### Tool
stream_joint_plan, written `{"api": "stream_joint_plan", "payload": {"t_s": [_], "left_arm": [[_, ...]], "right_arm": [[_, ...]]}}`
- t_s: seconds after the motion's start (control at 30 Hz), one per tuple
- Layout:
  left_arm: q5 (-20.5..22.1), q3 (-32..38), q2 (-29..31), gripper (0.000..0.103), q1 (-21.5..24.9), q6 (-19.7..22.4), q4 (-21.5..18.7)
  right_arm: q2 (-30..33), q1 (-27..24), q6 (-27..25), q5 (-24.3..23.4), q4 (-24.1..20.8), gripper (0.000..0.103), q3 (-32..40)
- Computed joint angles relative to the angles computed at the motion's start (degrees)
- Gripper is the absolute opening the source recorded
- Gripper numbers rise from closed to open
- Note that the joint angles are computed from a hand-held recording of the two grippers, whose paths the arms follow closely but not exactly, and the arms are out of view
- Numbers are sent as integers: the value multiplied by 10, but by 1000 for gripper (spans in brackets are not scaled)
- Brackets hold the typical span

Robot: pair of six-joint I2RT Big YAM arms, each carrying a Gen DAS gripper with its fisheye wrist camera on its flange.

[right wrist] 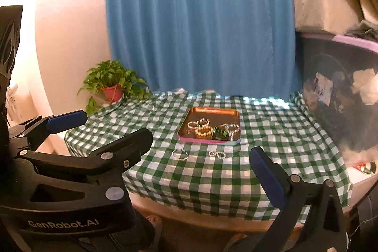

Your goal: Organize jewelry

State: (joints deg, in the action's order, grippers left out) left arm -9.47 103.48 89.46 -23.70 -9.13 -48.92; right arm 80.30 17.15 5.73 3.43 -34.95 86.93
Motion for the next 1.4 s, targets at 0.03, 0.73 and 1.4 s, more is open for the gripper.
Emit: {"api": "stream_joint_plan", "payload": {"t_s": [0.03, 0.73, 1.4], "left_arm": [[1, 5, 8, 103, 2, -2, -4], [85, 32, 133, 103, 54, 7, 39], [137, 319, 404, 101, 122, 31, -102]], "right_arm": [[8, -2, -1, -3, -1, 103, 4], [160, -31, -6, -69, -4, 103, 69], [349, -90, -31, -122, -24, 100, 219]]}}
